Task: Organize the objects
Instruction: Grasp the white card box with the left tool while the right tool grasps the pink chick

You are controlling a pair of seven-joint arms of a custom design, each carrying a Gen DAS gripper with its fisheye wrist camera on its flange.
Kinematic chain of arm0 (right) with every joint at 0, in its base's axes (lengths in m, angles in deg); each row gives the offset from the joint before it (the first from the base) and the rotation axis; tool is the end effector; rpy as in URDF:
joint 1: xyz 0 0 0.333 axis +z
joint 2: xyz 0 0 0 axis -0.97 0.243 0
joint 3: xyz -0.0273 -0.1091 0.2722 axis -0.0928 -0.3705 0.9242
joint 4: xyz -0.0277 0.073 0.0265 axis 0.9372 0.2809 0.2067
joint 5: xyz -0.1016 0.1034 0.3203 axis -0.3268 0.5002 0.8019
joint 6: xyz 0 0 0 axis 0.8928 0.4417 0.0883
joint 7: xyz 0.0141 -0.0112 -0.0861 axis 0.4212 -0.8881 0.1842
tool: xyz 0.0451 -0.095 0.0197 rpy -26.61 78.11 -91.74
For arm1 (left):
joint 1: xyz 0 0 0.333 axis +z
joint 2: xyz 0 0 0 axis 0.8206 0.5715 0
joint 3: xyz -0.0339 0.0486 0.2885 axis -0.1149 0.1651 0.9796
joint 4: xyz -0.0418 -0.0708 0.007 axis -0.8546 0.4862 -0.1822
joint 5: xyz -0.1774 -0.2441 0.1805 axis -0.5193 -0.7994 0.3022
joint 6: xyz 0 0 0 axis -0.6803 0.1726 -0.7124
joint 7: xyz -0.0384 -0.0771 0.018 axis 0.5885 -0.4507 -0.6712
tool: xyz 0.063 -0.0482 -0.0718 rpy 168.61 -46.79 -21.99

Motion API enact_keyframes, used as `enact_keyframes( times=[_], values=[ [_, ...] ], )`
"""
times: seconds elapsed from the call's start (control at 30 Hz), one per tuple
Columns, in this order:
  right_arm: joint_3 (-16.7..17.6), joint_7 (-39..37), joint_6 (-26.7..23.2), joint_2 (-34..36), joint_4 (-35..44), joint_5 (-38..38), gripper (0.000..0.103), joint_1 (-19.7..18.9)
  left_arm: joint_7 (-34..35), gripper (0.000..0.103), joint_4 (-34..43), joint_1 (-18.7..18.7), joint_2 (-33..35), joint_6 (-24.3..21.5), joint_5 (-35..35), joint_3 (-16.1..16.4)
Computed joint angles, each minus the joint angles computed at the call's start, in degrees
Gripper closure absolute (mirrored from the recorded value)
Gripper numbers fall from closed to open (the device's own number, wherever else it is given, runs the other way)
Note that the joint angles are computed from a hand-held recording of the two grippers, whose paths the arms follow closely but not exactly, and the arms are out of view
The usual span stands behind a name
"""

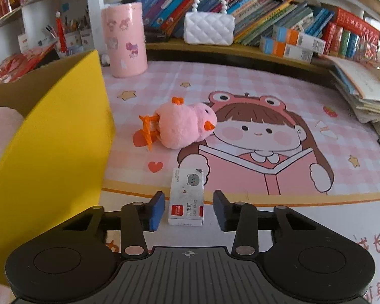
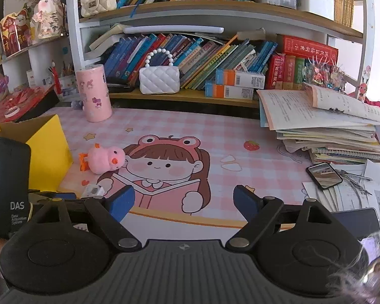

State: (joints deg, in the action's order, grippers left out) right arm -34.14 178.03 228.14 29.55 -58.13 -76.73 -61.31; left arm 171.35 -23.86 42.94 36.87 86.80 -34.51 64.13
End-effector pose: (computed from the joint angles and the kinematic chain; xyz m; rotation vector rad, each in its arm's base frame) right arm 0.5519 0.1815 0.4772 -1.5364 1.7505 -0.8740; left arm 0.6444 -0.1510 0.4083 -1.6163 2.0050 -0.7742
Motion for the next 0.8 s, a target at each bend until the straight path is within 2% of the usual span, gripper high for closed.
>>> enact_keyframes(
  times=[0.07, 0.23, 0.37, 0.43, 0.5, 0.6, 0.73, 0.8],
  values=[
    [-0.1, 0.0, 0.1, 0.0, -0.1, 0.3, 0.019, -0.1, 0.1, 0.075, 0.8, -0.3, 0.7, -0.9, 0.7, 0.4],
    [-0.2, -0.7, 0.4, 0.8, 0.4, 1.7, 0.019, -0.2, 3.7, 0.075, -1.1, 1.8, -0.6, 0.7, -0.6, -1.9],
    [-0.6, -2.2, 2.5, 2.8, 2.2, 3.7, 0.018, -0.3, 13.9, 0.075, -6.2, 8.9, -5.1, 2.3, -8.8, -9.9],
    [-0.6, -5.3, 4.2, 4.9, 4.1, 7.2, 0.017, -0.6, 19.7, 0.075, -8.9, 11.9, -7.7, 2.0, -13.9, -13.1],
    [0.4, -12.0, 6.0, 7.9, 6.6, 13.7, 0.017, -1.6, 24.7, 0.075, -11.0, 14.0, -10.3, 0.5, -19.5, -15.2],
    [5.5, -26.4, 7.8, 14.0, 12.3, 25.2, 0.016, -5.2, 31.7, 0.075, -14.0, 15.9, -13.8, -1.0, -27.3, -16.8],
    [13.2, -43.5, 7.0, 24.0, 23.7, 34.2, 0.007, -8.7, 38.5, 0.075, -17.3, 15.9, -17.8, -2.3, -34.4, -16.0],
    [15.6, -49.8, 5.2, 29.3, 30.4, 36.6, 0.002, -8.9, 39.6, 0.075, -18.9, 15.1, -19.4, -2.2, -36.1, -14.7]
  ],
)
